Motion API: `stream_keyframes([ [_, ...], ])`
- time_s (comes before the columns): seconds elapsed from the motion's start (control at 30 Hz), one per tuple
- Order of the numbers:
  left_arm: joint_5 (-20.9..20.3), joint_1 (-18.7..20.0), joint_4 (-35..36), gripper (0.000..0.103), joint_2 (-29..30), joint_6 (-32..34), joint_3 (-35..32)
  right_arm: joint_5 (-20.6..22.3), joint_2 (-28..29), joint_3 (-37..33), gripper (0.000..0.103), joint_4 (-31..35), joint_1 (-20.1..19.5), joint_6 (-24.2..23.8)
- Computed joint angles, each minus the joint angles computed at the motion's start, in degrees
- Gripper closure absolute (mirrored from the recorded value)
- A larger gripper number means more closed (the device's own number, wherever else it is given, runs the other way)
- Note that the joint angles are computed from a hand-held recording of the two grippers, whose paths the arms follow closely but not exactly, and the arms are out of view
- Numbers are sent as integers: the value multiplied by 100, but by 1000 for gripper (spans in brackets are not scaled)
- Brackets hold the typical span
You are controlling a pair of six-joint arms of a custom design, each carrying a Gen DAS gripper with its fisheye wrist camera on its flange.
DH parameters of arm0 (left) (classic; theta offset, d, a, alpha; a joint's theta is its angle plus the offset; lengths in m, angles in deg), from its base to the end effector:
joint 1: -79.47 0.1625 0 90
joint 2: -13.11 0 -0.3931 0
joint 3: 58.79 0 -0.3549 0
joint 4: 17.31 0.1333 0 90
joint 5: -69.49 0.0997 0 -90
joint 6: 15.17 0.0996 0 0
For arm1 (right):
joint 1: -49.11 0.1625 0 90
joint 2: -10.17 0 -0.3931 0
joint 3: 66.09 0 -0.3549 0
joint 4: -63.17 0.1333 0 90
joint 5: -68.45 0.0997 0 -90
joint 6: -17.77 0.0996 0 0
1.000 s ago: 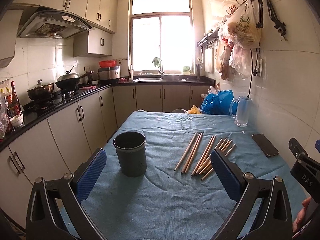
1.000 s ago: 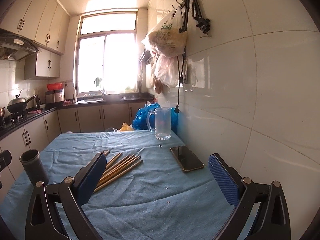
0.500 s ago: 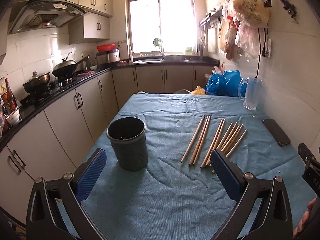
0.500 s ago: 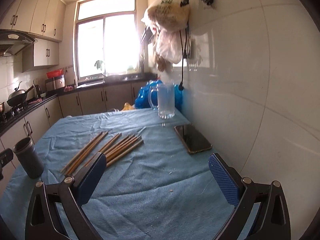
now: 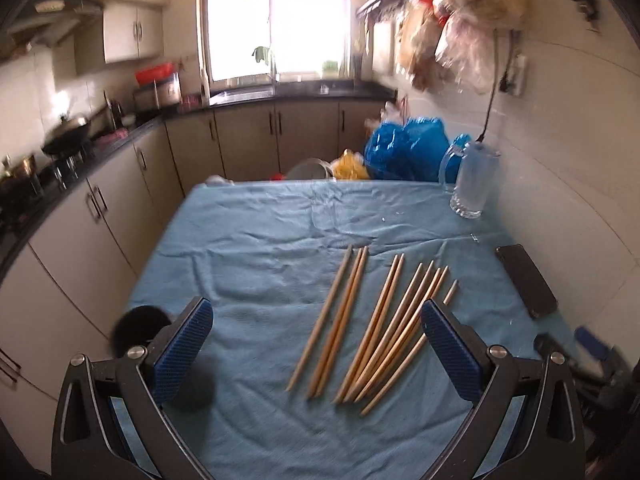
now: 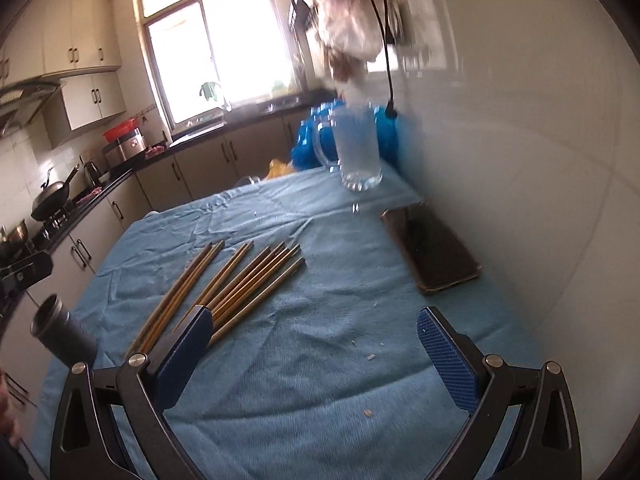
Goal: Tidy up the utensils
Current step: 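Move both tools toward the row of wooden chopsticks on the cloth, then close the left tool on one wooden chopstick while the right tool grasps another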
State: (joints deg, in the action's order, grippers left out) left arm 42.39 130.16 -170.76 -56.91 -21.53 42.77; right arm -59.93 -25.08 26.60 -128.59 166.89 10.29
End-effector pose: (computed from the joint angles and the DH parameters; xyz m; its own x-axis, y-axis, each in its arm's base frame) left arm -0.1738 -0.5626 0.3605 -0.7061 -0.1478 -0.6925 0.4624 0.6444 -0.6090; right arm 0.3605 -0.5311 0.1041 -0.8447 -0.0641 0.5314 -0.4472 0.6300 -0.6349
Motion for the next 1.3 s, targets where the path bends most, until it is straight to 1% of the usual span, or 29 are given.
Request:
stream_keyframes([
  [0.07,-218,191,338,0,259,-245,-440,195,8,-193,0,419,-128,181],
  [0.13,-439,379,500,2,515,-362,-812,324,60,-396,0,753,-216,283],
  [0.17,-503,464,554,6,644,-382,-983,404,85,-491,0,896,-262,313],
  [0.2,-549,553,588,16,790,-356,-1161,472,104,-560,0,1004,-297,335],
  [0.27,-655,724,790,25,1045,-356,-1491,671,153,-718,0,1248,-386,362],
  [0.4,-785,1095,1013,26,1529,-420,-2105,937,290,-1008,0,1641,-519,405],
  [0.47,-751,1264,1157,27,1781,-448,-2442,1033,366,-1145,0,1791,-576,408],
  [0.57,-723,1449,1391,43,2032,-553,-2797,1160,504,-1364,4,2000,-643,360],
  [0.6,-737,1501,1445,46,2104,-563,-2883,1188,549,-1448,6,2078,-663,346],
  [0.7,-896,1600,1308,46,2268,-378,-3004,1243,690,-1678,11,2293,-712,312],
  [0.83,-887,1677,1354,47,2415,-295,-3097,1345,811,-1883,11,2498,-779,374],
  [0.87,-897,1696,1420,53,2424,-337,-3105,1357,831,-1906,11,2498,-783,361],
  [0.9,-839,1693,1253,60,2433,-241,-3056,1367,851,-1922,11,2487,-784,329],
  [0.97,-854,1704,1236,72,2439,-246,-3072,1366,877,-1947,11,2484,-782,307],
  [1.0,-944,1724,1263,80,2416,-288,-3086,1384,883,-1950,11,2477,-787,310],
  [1.03,-1030,1738,1266,84,2385,-312,-3078,1390,890,-1966,11,2487,-790,317],
  [1.07,-1149,1762,1277,93,2351,-351,-3068,1381,903,-1987,11,2498,-792,325],
  [1.13,-1183,1776,1259,94,2323,-386,-3046,1358,936,-2040,11,2528,-797,351],
  [1.2,-1156,1764,1296,95,2256,-555,-2960,1309,986,-2130,11,2604,-787,368],
  [1.3,-1292,1766,1447,95,2098,-922,-2821,1220,1105,-2313,15,2683,-749,247],
])
